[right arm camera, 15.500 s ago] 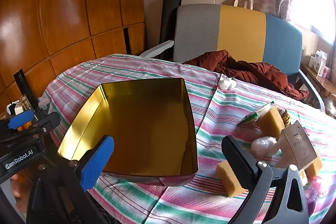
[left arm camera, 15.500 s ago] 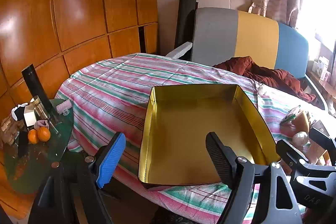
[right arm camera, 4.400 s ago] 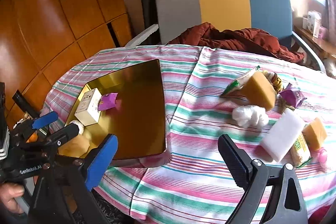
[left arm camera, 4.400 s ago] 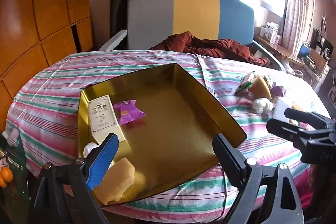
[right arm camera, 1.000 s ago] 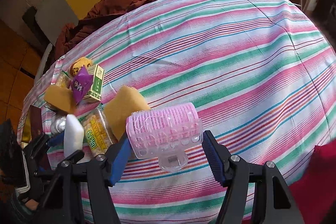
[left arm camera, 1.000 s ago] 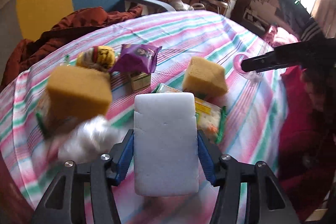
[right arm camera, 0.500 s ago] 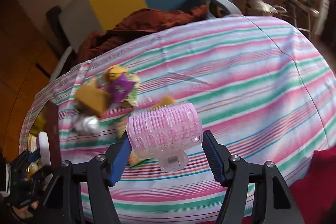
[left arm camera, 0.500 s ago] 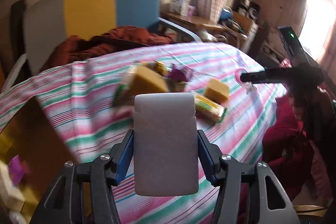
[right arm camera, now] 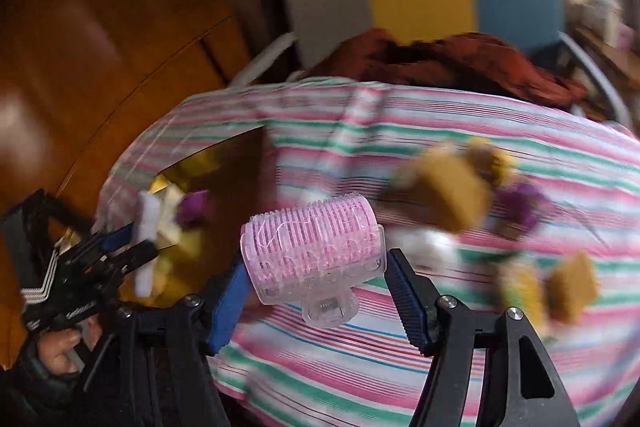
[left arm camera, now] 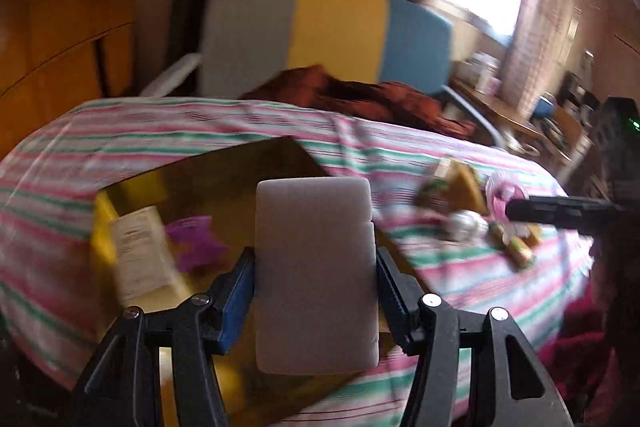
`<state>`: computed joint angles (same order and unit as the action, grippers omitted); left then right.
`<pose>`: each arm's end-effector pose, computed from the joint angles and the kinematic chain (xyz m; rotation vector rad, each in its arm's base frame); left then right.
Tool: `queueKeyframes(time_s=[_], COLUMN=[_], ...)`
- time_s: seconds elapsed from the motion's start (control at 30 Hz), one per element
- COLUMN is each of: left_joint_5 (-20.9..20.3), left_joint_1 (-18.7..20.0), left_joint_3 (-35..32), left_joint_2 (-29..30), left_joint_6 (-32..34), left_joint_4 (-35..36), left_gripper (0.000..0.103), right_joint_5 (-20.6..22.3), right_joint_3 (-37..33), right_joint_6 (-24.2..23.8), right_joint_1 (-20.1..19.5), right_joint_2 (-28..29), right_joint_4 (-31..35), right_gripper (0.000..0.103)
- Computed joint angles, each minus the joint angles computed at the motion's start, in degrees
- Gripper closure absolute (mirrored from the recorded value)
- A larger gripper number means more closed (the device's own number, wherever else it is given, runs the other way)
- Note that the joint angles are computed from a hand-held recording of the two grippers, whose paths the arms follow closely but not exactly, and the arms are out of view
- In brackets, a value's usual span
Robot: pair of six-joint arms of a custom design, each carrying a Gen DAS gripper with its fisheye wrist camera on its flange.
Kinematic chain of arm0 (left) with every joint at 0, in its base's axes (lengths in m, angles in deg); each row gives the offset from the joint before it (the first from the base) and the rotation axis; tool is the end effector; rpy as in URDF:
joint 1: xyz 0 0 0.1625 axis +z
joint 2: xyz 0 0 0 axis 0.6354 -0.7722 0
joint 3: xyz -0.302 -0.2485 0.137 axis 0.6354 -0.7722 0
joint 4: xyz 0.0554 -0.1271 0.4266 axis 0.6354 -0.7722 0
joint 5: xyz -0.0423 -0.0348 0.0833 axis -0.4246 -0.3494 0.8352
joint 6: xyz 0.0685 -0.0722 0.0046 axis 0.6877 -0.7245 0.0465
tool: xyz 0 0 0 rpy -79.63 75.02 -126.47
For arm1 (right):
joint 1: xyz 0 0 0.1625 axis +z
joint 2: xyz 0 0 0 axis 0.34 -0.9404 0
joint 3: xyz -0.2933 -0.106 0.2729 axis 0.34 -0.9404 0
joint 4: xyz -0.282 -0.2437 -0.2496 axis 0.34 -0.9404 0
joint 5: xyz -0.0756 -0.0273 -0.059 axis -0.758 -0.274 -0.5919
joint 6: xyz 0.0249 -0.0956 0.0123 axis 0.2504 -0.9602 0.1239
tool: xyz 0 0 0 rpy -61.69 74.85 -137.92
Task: Organize objects
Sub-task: 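Place the white eraser sponge and pink roller into the gold tray with both grippers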
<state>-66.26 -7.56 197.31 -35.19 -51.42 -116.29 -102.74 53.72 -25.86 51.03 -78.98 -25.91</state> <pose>-0.2863 -0.3913 0.0150 1.0792 2.5476 -0.6094 0.0099 -0.3579 0.3732 1.3674 -2.5563 0.1832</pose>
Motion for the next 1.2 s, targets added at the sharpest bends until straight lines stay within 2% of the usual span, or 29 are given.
queueKeyframes(time_s=[0.23, 0.5, 0.6, 0.73, 1.0, 1.2], left_joint_5=[5.29, 9.25, 10.71, 11.85, 13.05, 12.76], left_joint_1=[2.77, 2.53, 1.71, 0.8, -0.59, -1.04], left_joint_3=[1.39, 3.42, 4.2, 4.91, 5.89, 6.36], left_joint_2=[-2.54, -3.79, -4.12, -4.81, -5.58, -5.77], left_joint_6=[-2.26, -5.93, -8.19, -9.72, -11.81, -13.08], left_joint_4=[-0.76, -0.11, 0.34, 1.78, 3.45, 4.68], left_gripper=[0.045, 0.043, 0.036, 0.033, 0.032, 0.032], right_joint_5=[-5.33, -6.84, -6.98, -6.9, -6.47, -5.21], right_joint_3=[8.92, 13.01, 14.22, 15.48, 18.12, 18.95], right_joint_6=[0.73, 0.7, 1.22, 0.65, -2.54, -4.71], right_joint_1=[7.35, 10.33, 10.31, 10.0, 6.87, 4.18], right_joint_2=[0.6, 0.34, 0.16, -1.16, -6.06, -9.31], right_joint_4=[-4.02, -7.1, -8.41, -8.4, -8.13, -7.13], right_gripper=[0.036, 0.035, 0.033, 0.021, 0.021, 0.017])
